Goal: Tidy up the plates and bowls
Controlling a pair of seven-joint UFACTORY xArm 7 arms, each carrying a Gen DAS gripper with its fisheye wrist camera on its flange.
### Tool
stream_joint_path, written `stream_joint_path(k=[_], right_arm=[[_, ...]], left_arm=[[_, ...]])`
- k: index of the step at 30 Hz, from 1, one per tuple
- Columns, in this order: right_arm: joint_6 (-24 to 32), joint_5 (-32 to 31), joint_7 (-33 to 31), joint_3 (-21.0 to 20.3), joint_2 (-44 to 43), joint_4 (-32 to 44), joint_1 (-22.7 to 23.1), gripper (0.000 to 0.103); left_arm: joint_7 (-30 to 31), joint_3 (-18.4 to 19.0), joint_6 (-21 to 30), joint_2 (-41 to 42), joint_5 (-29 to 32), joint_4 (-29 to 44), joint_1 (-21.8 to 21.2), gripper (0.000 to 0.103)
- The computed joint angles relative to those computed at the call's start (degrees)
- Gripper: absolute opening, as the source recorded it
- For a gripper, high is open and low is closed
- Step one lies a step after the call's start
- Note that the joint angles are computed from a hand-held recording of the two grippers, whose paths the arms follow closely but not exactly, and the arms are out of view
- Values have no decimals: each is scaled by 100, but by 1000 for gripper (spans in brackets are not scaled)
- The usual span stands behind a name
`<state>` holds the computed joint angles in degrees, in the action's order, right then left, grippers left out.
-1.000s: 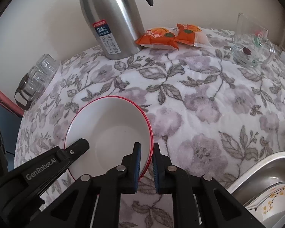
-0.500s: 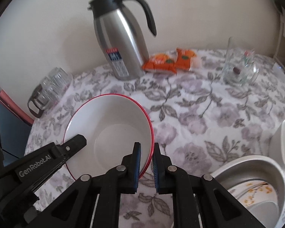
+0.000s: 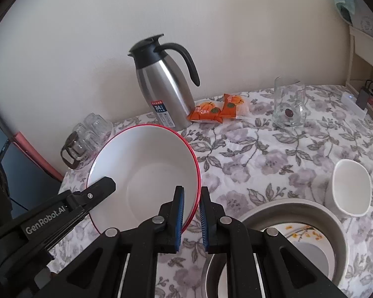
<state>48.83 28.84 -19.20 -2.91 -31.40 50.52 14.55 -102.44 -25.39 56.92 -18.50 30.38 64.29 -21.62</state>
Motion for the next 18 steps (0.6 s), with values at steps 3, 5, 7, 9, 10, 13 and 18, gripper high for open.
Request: stream_joint_path(k=[3, 5, 7, 9, 10, 13, 18], right_arm=[[110, 27, -50, -101, -172, -44, -18, 13], [186, 27, -95, -158, -295, -93, -40, 13], [247, 36, -145, -216, -415, -158, -60, 13], [291, 103, -216, -321, -581, -276, -78, 13], [318, 144, -246, -375, -657, -336, -86, 13], [453, 181, -324, -502, -845, -476, -141, 14], [643, 215, -449, -702, -993, -606, -285, 14]], left_arm=[[-87, -131, 154, 26, 86, 135, -40, 10], [-137, -203, 281, 62, 138, 240, -81, 10], [-168, -264, 393, 99, 196, 332, -144, 10], [-185, -311, 479, 155, 227, 437, -219, 11], [-177, -330, 532, 188, 263, 490, -254, 11], [-151, -420, 785, 401, 405, 732, -389, 11], [-228, -284, 672, 580, 423, 774, -684, 11]])
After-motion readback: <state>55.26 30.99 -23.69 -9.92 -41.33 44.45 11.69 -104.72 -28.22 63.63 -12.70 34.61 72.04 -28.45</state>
